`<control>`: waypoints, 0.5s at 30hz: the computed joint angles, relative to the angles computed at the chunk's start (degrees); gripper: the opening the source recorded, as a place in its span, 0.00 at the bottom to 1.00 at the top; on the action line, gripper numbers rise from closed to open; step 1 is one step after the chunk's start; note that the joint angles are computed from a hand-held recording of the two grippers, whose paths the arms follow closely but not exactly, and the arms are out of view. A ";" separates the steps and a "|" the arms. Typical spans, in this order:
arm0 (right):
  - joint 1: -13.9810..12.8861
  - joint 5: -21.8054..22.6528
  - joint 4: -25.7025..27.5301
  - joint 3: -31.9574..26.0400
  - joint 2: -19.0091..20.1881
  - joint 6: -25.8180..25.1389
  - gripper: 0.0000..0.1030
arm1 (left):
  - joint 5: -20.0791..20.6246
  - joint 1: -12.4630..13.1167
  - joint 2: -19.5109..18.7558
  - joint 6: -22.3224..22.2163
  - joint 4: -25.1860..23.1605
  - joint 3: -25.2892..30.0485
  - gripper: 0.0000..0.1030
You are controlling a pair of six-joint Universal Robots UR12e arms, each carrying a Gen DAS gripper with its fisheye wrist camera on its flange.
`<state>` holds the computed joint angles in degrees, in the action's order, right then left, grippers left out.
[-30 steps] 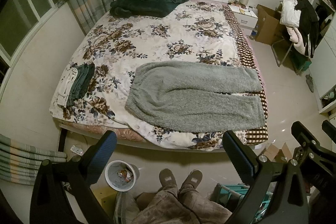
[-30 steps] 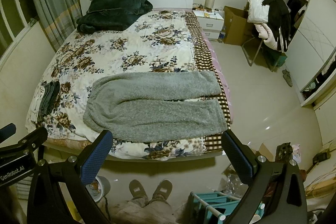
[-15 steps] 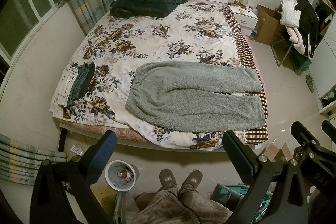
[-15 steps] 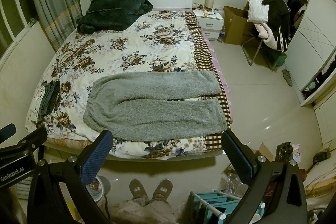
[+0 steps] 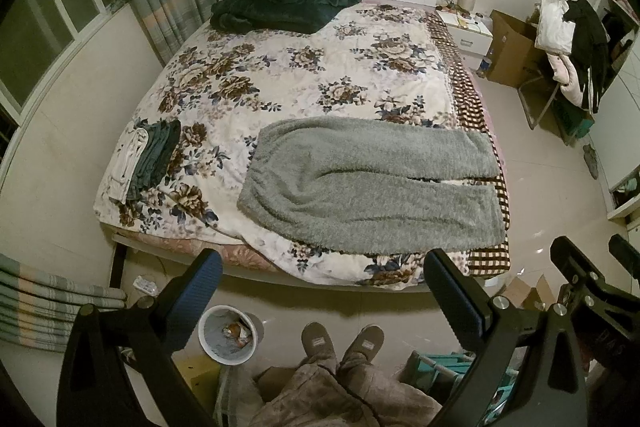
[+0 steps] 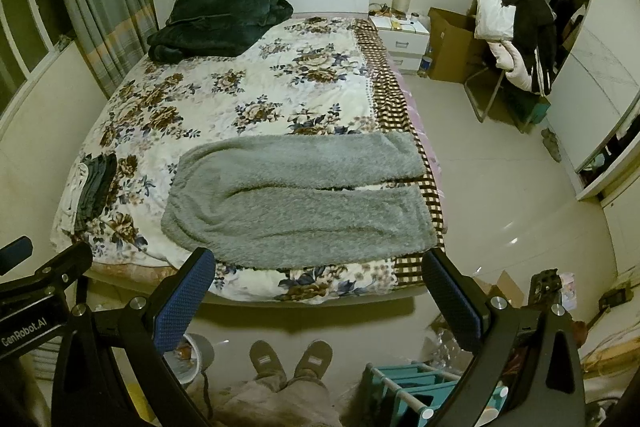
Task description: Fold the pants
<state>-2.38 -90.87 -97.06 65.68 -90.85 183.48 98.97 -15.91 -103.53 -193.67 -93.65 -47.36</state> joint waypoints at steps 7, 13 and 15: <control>-0.96 0.55 -3.55 0.02 1.36 0.88 1.00 | 3.79 -0.15 -1.64 -1.34 3.72 0.74 1.00; -2.70 0.23 -9.53 -0.91 5.74 0.62 1.00 | 8.25 -0.78 -7.56 -1.91 5.47 4.80 1.00; -2.87 -1.20 -10.44 -1.93 8.04 -0.19 1.00 | 8.89 -0.73 -9.84 -1.54 5.15 6.69 1.00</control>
